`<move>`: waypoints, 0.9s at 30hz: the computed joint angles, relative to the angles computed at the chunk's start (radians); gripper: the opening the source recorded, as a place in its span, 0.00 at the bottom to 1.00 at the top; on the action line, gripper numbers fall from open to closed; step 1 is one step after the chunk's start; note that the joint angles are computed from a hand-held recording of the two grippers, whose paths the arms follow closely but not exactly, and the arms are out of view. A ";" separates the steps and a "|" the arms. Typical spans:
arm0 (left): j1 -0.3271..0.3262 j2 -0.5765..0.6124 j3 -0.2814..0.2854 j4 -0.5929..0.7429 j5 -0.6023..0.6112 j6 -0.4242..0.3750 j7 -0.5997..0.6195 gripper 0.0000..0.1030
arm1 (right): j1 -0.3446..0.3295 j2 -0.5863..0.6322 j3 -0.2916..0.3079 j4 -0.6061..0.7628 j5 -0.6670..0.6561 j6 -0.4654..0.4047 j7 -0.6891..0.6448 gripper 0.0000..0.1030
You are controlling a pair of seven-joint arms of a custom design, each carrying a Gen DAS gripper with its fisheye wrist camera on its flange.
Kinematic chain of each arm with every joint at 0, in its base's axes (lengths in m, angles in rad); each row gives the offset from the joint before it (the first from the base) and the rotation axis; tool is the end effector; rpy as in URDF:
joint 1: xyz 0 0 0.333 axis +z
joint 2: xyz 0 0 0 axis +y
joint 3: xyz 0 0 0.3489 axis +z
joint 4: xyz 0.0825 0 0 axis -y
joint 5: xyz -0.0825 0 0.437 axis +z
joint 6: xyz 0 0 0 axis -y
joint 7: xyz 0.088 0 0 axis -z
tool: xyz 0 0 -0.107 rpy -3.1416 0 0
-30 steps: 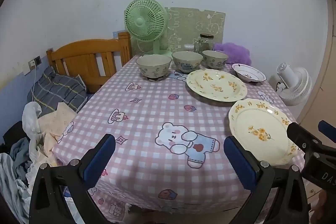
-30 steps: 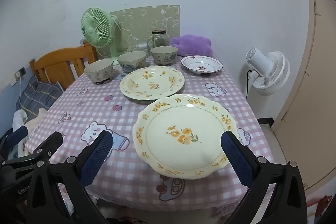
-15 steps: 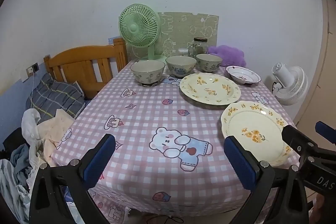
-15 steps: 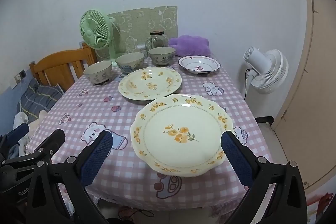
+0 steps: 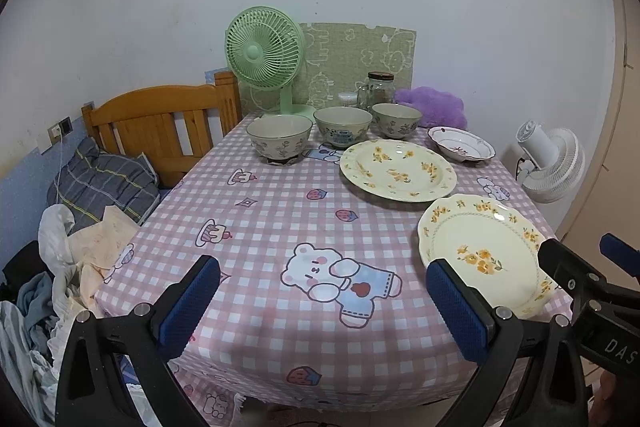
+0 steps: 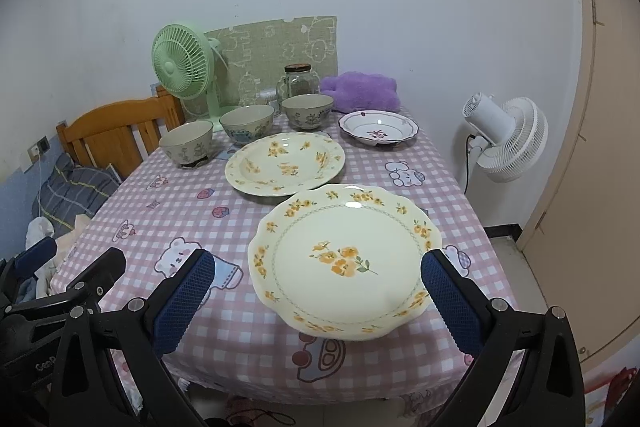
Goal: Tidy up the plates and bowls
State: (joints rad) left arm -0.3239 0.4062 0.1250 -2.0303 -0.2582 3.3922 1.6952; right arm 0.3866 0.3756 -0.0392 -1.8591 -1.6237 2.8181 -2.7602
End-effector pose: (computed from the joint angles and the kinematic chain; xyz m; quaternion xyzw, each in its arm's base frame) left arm 0.6856 -0.1172 0.3527 -0.6036 0.6510 -0.3440 0.3059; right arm 0.6406 0.2866 0.3407 -0.5836 0.6652 -0.3262 0.3324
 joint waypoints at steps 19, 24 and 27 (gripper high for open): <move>0.004 0.002 -0.004 0.004 0.007 -0.003 -0.006 1.00 | 0.004 0.000 -0.005 0.002 0.010 -0.005 -0.016 1.00; 0.005 0.001 -0.005 0.003 0.008 -0.004 -0.007 0.99 | 0.005 0.000 -0.004 0.002 0.015 -0.007 -0.019 1.00; 0.005 0.002 -0.004 0.005 0.009 -0.005 -0.008 0.99 | 0.004 0.000 -0.005 0.002 0.016 -0.006 -0.020 1.00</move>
